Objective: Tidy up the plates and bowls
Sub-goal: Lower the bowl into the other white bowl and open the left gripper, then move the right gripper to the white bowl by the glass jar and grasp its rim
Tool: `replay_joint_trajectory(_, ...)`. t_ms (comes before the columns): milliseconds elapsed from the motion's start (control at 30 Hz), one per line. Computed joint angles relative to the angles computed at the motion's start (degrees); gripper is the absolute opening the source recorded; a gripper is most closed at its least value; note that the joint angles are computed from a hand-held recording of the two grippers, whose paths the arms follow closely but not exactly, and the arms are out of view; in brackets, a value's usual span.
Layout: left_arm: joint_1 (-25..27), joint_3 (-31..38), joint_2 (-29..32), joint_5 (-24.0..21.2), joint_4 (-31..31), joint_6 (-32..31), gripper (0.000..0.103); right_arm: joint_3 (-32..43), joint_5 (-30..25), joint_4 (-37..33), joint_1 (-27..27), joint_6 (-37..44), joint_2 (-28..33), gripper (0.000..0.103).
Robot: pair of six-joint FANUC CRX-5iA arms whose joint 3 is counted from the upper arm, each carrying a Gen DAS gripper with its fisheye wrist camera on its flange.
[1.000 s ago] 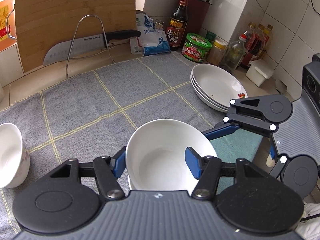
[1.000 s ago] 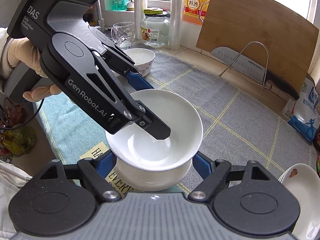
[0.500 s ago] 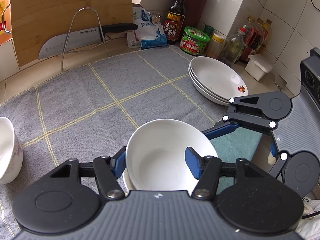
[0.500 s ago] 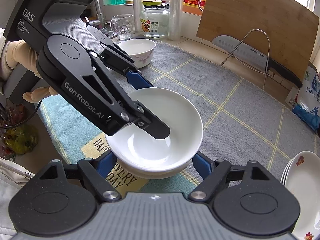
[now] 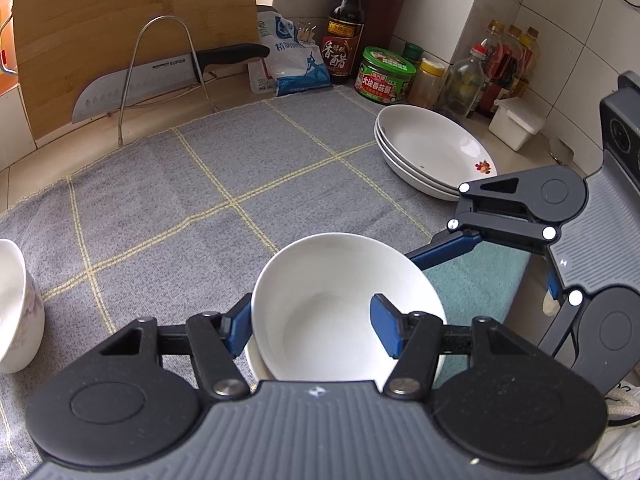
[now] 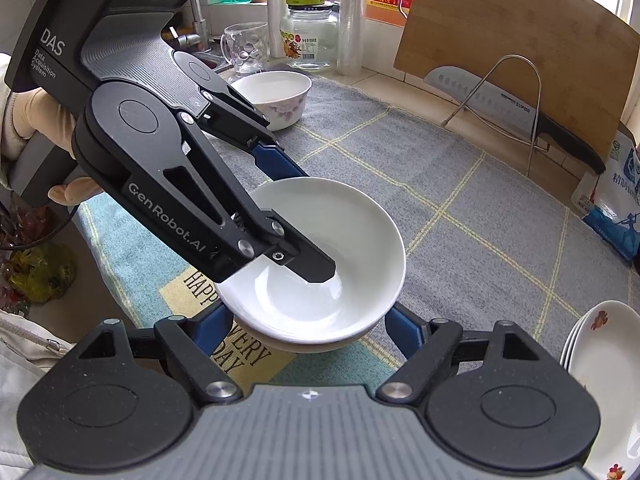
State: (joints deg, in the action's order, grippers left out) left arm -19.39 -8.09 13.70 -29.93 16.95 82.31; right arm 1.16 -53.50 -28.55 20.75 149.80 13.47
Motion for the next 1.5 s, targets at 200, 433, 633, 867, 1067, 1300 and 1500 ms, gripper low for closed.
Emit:
replay_joint_trajectory(200, 0.4, -1.9, -0.7, 1.4, 3.2, -2.9, 0.076, -1.3, 2.2, 0.5, 0.4, 0.4, -0.5, 0.102)
replay_joint_trajectory(433, 1.0, -1.7, -2.8, 1.9, -3.6, 3.8, 0.078, 0.1, 0.5, -2.4, -1.3, 1.3, -0.5, 0.103)
replay_joint_trajectory(633, 1.8, -0.9, -3.8, 0.2, -12.4, 13.9, 0.078, 0.2, -0.2, -4.2, -1.5, 2.5, -1.0, 0.103)
replay_joint_trajectory(867, 3.8, -4.6, -4.7, 2.6, -8.7, 13.1, 0.080, 0.6, -0.8, -4.9, -1.2, 2.6, -0.8, 0.103)
replay_joint_trajectory(1067, 4.2, -6.6, -5.5, 5.1, -7.4, 12.9, 0.081, 0.8, -0.5, -4.9, -0.6, 2.2, -1.1, 0.103)
replay_joint_trajectory(1300, 3.8, -9.5, -10.7, 9.4, -17.3, 24.3, 0.088, 1.4, 1.2, -5.5, 0.8, 2.1, -1.5, 0.103)
replay_joint_trajectory(1500, -2.5, -4.0, -13.0, -1.2, -48.4, 52.6, 0.097, 2.8, 3.6, -5.5, 3.0, 0.7, -0.6, 0.103)
